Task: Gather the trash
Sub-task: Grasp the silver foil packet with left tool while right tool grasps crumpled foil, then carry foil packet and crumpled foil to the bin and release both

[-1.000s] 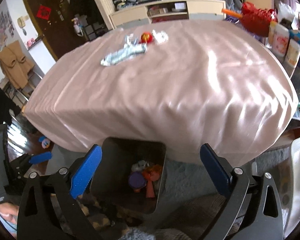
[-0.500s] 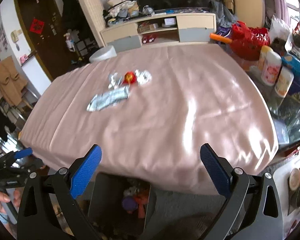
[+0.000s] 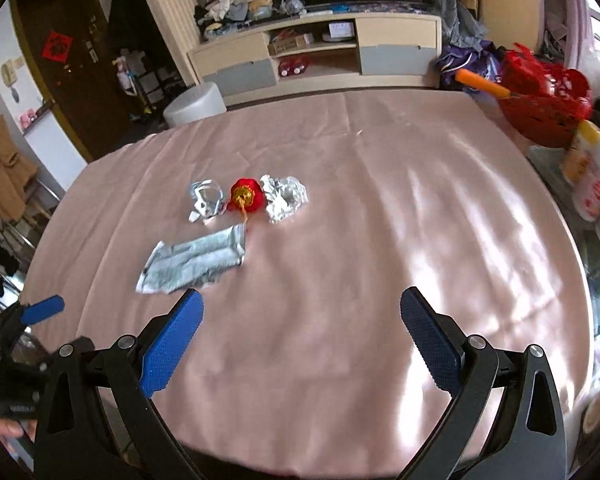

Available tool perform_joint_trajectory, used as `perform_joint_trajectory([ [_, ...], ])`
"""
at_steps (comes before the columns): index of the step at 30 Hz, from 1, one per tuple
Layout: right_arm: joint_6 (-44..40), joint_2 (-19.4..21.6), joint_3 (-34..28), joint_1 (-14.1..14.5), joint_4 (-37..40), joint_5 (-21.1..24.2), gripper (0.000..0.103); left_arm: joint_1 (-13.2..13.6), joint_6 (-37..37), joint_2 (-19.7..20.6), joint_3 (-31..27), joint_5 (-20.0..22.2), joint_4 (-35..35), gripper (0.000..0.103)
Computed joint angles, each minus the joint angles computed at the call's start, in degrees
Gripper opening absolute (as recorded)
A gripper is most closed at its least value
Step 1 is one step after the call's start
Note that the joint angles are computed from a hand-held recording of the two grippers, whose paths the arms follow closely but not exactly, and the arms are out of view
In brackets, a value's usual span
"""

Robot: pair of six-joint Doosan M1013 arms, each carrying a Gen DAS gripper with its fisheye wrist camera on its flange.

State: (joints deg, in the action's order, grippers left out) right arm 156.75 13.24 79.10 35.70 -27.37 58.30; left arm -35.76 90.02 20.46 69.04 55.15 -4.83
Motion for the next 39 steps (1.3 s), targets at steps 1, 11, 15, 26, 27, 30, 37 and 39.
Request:
perform_joint_trajectory([
  [1,-0.6,0.6,-0.6,-0.4,0.4,0.1,0.099,-0.1,0.1,0.4,-0.4,-0.1,0.1,0.095],
  [11,-4.7,4.6,-4.0,-5.0,6.3,-3.2,0.075,-1.0,3.4,7.0,-7.7,1.1,0.2,0.095],
  [15,-6.6,5.5,-4.4,-5.9,8.6,-4.9,0.071,-1.2,4.0,8.9,-9.6,1.8,0.8,0.095],
  [26,-9.6,8.4,-6.3,-6.1,7.3,-2.2,0.048,-1.7,6.0,11.3,-10.1,1.9,2.4,0.095],
  [27,-9.3,8.4,-6.2,-6.0,6.7,-2.2,0.04,-1.7,6.0,11.4,-10.0,1.7,2.3,0.094],
  [30,-8.3,8.0,-5.6,-6.2,6.1,-2.3,0.019,-1.7,7.1,10.9,-9.4,0.4,1.7,0.08],
  [37,-5.5,5.8,-2.3,-6.0,5.3,-3.4,0.014,-2.4,9.5,9.4,-7.4,-0.5,1.0,0.044],
  [39,-5.4,5.1,-1.6,-5.6,4.9,-2.5,0.014,-2.5,10.0,9.0,-6.9,-0.2,0.9,0.034],
])
